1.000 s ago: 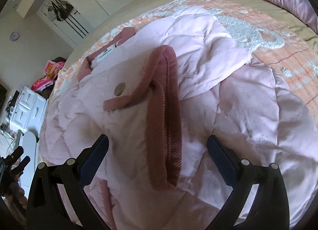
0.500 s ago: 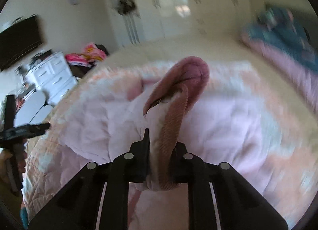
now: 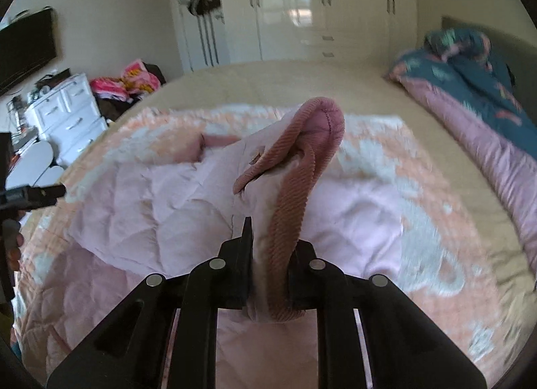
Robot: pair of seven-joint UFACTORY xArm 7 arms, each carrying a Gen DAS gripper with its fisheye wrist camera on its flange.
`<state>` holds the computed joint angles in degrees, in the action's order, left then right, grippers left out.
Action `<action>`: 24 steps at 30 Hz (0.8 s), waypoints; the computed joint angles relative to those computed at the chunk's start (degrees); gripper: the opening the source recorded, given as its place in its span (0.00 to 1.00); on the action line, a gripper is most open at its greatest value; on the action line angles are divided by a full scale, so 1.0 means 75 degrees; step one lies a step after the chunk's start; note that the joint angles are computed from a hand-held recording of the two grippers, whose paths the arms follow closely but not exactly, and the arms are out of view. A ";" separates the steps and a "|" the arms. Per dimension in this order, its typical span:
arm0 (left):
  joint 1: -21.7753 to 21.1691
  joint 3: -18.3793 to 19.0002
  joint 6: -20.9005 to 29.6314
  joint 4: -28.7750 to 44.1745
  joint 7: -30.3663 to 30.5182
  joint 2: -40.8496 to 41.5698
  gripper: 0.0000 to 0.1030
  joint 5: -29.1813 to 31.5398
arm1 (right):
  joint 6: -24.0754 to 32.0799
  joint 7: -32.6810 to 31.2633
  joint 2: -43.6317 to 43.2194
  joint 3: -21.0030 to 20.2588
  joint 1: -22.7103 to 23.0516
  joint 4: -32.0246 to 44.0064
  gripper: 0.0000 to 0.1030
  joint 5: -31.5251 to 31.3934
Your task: Fold large clothes
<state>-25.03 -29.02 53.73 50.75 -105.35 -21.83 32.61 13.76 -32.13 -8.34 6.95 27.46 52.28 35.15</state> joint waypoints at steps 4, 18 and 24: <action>0.0008 0.0110 -0.0237 0.0223 0.0165 0.0522 0.91 0.0103 | -0.0070 0.0387 0.0258 0.0098 -0.0114 -0.0139 0.16 -0.0135; -0.0590 0.0930 -0.0884 0.0495 0.0490 0.1773 0.91 0.0237 | -0.0292 0.3001 0.0188 0.0481 -0.0671 -0.0310 0.74 -0.2573; -0.0666 0.1107 -0.0966 0.0341 0.0688 0.1929 0.91 0.0111 | -0.0522 0.3316 0.0026 0.0427 -0.0474 -0.0180 0.83 -0.3265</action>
